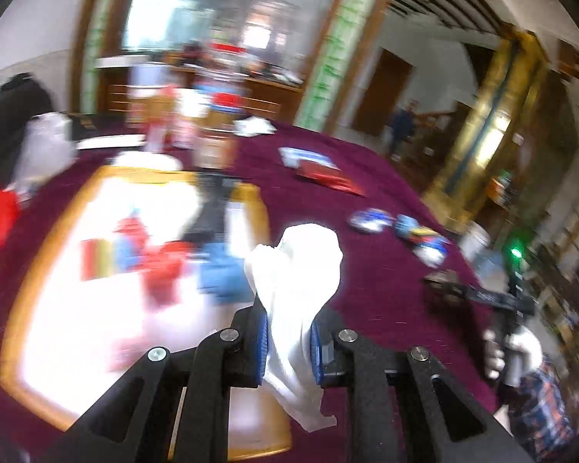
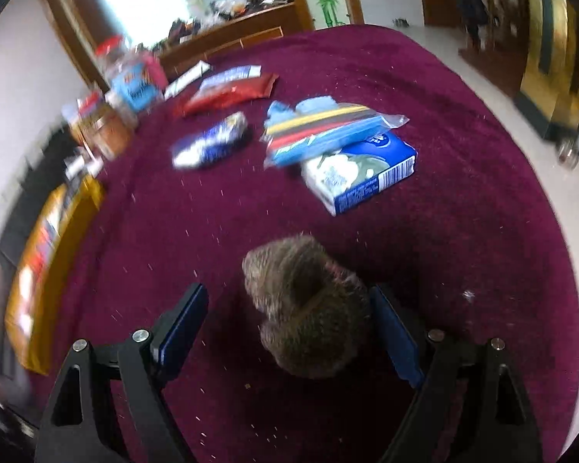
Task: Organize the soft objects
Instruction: 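Grasp the brown knit ball with the right gripper while the left gripper carries the white cloth to the tray, then lower the white cloth and knit ball into the tray and open both grippers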
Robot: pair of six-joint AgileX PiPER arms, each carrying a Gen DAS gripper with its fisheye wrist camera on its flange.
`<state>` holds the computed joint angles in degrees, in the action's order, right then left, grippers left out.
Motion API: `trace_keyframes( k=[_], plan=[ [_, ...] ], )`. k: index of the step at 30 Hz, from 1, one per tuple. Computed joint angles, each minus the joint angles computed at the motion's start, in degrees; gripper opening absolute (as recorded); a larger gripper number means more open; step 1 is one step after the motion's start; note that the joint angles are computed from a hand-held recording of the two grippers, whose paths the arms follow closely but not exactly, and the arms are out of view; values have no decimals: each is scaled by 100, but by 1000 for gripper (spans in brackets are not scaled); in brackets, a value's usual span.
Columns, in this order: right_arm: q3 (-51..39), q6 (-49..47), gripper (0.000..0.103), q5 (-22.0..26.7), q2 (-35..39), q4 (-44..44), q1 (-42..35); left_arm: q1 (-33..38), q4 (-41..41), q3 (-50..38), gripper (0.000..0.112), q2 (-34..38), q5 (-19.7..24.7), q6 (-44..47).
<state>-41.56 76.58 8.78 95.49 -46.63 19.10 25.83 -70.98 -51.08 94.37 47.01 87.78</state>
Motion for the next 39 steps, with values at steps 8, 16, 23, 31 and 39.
trace_keyframes(
  k=[8,16,23,31,39],
  plan=[
    [-87,1075,53,1119,68,-1058,512,1147,463,-694,17,921,-449,-575],
    [-345,387,53,1320,-432,-319,1007,970,1152,-1238,17,1525,-815,-1395],
    [-1668,-1106,53,1470,132,981,1854,587,1693,-1749,53,1850,-1560,-2347],
    [-3729,-3520,54,1824,1477,3094,2566,1183,611,-1516,64,1665,-671,-1551],
    [-6620,-6597,54,2939,3355,6277,2916,2044,-189,-1036,69,1261,204,-661]
  ],
)
